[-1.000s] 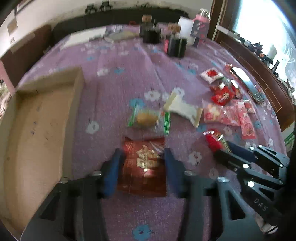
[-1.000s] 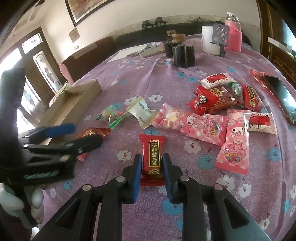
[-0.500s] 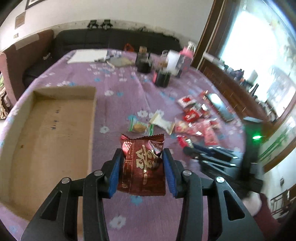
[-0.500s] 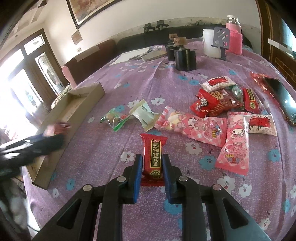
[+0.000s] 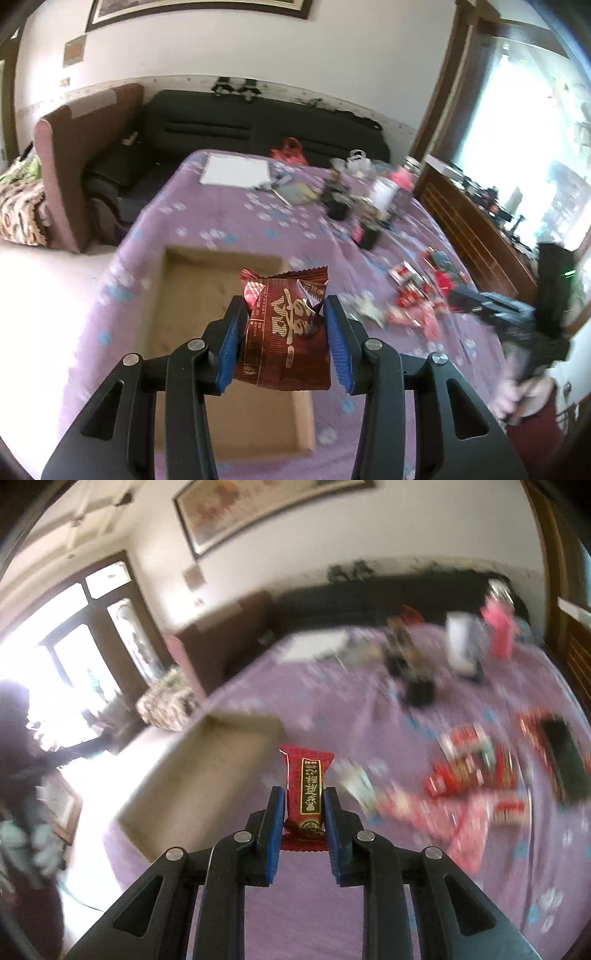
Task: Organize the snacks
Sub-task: 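Carry both snacks over the cardboard box and open both grippers, then grasp the white wrapped candy with the right gripper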
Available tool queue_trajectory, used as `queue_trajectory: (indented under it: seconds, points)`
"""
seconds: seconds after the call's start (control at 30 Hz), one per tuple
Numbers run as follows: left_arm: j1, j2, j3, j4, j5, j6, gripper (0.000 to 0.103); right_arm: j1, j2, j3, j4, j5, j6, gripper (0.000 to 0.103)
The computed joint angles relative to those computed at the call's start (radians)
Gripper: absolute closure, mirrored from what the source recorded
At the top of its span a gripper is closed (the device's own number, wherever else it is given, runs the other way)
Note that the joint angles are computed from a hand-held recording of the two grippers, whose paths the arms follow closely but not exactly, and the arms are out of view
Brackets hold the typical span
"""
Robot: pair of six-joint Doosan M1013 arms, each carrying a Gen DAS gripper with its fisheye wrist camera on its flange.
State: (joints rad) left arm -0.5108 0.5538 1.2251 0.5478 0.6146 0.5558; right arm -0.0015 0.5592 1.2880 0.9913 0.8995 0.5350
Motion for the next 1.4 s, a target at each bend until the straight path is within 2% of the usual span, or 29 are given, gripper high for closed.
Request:
queue_trajectory:
  seconds: [0.13, 0.23, 0.3, 0.4, 0.5, 0.73, 0.93, 1.0, 1.03, 1.07, 1.3, 1.4]
  points:
    - [0.043, 0.037, -0.091, -0.067, 0.073, 0.047, 0.062, 0.03, 0.048, -0.169, 0.01, 0.121, 0.136, 0.082]
    - [0.068, 0.09, -0.167, -0.077, 0.127, 0.05, 0.062, 0.071, 0.092, -0.268, -0.028, 0.134, 0.221, 0.082]
    - [0.083, 0.118, -0.183, -0.109, 0.12, 0.05, 0.062, 0.111, 0.147, -0.349, -0.094, 0.153, 0.297, 0.082]
    - [0.116, 0.164, -0.197, -0.26, 0.092, 0.103, 0.062, 0.15, 0.211, -0.411, -0.167, 0.178, 0.367, 0.082]
    - [0.137, 0.215, -0.225, -0.355, 0.107, 0.146, 0.062, 0.192, 0.277, -0.457, -0.268, 0.178, 0.421, 0.082]
    - [0.168, 0.282, -0.255, -0.517, 0.096, 0.208, 0.062, 0.236, 0.353, -0.51, -0.412, 0.16, 0.481, 0.082]
    - [0.177, 0.289, -0.253, -0.548, 0.076, 0.214, 0.06, 0.25, 0.347, -0.487, -0.467, 0.097, 0.474, 0.078]
    - [0.18, 0.283, -0.244, -0.556, 0.068, 0.209, 0.049, 0.253, 0.334, -0.46, -0.472, 0.051, 0.469, 0.078]
    - [0.179, 0.276, -0.234, -0.543, 0.059, 0.191, 0.043, 0.254, 0.337, -0.468, -0.472, 0.054, 0.47, 0.074]
    - [0.178, 0.268, -0.221, -0.528, 0.046, 0.173, 0.043, 0.253, 0.332, -0.46, -0.469, 0.046, 0.466, 0.071]
    - [0.148, 0.19, -0.129, -0.388, 0.002, 0.051, 0.043, 0.207, 0.248, -0.348, -0.352, -0.029, 0.371, 0.069]
    - [0.12, 0.125, -0.045, -0.343, -0.063, 0.016, 0.043, 0.17, 0.21, -0.292, -0.32, -0.076, 0.336, 0.054]
